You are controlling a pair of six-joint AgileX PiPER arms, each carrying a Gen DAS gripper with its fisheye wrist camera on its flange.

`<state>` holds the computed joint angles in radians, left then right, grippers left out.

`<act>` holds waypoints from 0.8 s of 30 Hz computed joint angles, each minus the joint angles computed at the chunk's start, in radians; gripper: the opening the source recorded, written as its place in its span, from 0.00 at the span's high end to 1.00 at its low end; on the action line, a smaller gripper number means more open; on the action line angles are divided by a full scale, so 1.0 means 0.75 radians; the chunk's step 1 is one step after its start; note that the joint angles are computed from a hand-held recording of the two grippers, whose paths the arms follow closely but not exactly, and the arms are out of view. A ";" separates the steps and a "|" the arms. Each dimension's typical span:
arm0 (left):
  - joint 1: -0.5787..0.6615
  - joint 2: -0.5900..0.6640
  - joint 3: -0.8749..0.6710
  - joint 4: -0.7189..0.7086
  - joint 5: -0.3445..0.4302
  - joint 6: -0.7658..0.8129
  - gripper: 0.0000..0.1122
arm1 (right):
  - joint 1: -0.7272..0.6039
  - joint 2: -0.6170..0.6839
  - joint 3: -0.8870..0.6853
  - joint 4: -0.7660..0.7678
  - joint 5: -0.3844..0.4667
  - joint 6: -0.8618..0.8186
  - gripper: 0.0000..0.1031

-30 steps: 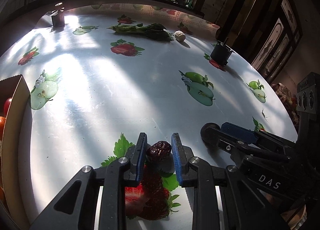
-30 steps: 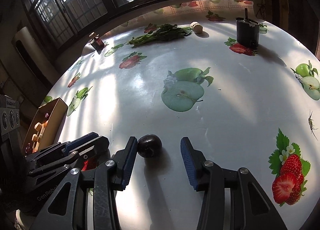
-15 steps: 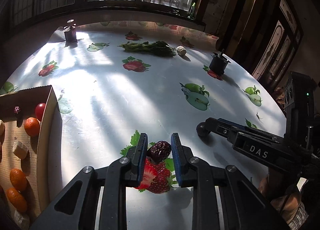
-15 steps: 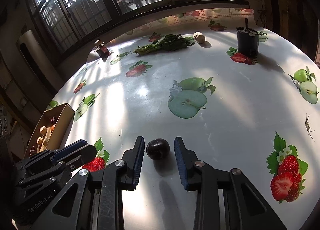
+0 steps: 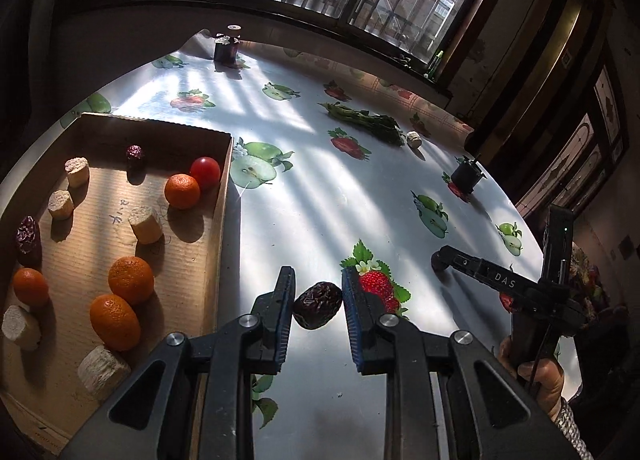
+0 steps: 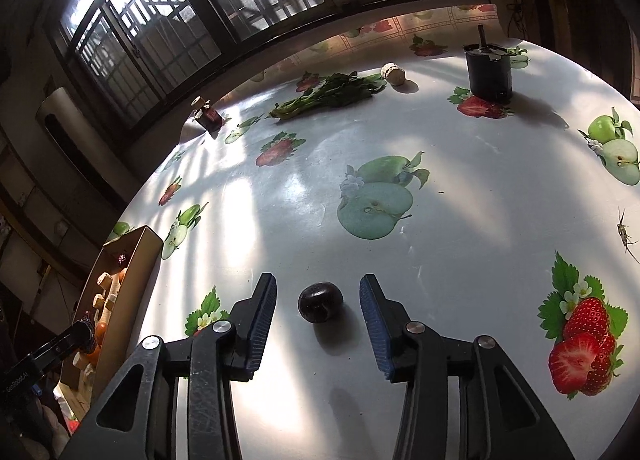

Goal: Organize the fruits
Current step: 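Carry the dark date and dark plum over the cardboard tray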

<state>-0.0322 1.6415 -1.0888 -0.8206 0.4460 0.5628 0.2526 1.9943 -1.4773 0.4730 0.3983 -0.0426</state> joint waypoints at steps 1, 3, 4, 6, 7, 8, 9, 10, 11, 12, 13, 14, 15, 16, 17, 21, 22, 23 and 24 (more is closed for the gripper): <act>-0.004 -0.005 0.011 0.017 -0.010 -0.014 0.79 | 0.017 0.027 -0.042 -0.128 0.034 0.116 0.54; -0.010 -0.010 0.024 0.026 -0.014 -0.020 0.79 | 0.048 0.036 -0.059 -0.323 0.033 0.260 0.54; -0.021 -0.009 0.029 0.038 -0.020 -0.033 0.79 | 0.056 0.042 -0.067 -0.363 0.040 0.284 0.54; -0.047 -0.012 0.034 0.067 -0.032 -0.059 0.79 | 0.076 0.048 -0.079 -0.481 0.054 0.371 0.71; -0.058 -0.012 0.033 0.071 -0.032 -0.063 0.79 | 0.085 0.044 -0.077 -0.514 0.053 0.387 0.75; -0.069 -0.016 0.035 0.089 -0.036 -0.079 0.79 | 0.101 0.037 -0.073 -0.601 0.055 0.457 0.75; -0.084 -0.023 0.037 0.126 -0.044 -0.110 0.79 | 0.118 0.026 -0.066 -0.683 0.061 0.524 0.75; -0.098 -0.033 0.039 0.169 -0.053 -0.149 0.79 | 0.127 0.010 -0.051 -0.713 0.057 0.545 0.75; -0.105 -0.042 0.042 0.194 -0.057 -0.171 0.79 | 0.130 -0.011 -0.034 -0.691 0.048 0.524 0.75; -0.107 -0.055 0.046 0.213 -0.059 -0.186 0.79 | 0.132 -0.035 -0.013 -0.661 0.041 0.502 0.75; -0.107 -0.072 0.054 0.227 -0.063 -0.194 0.79 | 0.132 -0.060 0.007 -0.636 0.036 0.484 0.75; -0.106 -0.087 0.060 0.244 -0.066 -0.208 0.79 | 0.138 -0.090 0.025 -0.610 0.036 0.470 0.75; -0.096 -0.104 0.068 0.244 -0.061 -0.206 0.79 | 0.139 -0.118 0.042 -0.562 0.032 0.430 0.75; -0.077 -0.120 0.074 0.217 -0.045 -0.180 0.79 | 0.143 -0.144 0.054 -0.509 0.032 0.386 0.75; -0.052 -0.136 0.081 0.183 -0.025 -0.148 0.79 | 0.155 -0.167 0.058 -0.463 0.037 0.352 0.75; 0.075 -0.203 0.107 0.129 0.049 -0.089 0.79 | 0.168 -0.233 0.062 -0.060 0.070 0.042 0.75; 0.113 -0.219 0.113 0.139 0.062 -0.093 0.79 | 0.178 -0.232 0.046 0.044 0.090 -0.027 0.75; 0.152 -0.231 0.116 0.152 0.073 -0.097 0.79 | 0.194 -0.228 0.029 0.121 0.106 -0.073 0.75; 0.186 -0.244 0.123 0.170 0.078 -0.106 0.79 | 0.209 -0.219 0.006 0.185 0.123 -0.112 0.75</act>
<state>0.1070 1.4587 -0.9965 -0.6931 0.5042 0.4831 0.4090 1.8300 -1.4726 0.6115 0.4907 -0.1269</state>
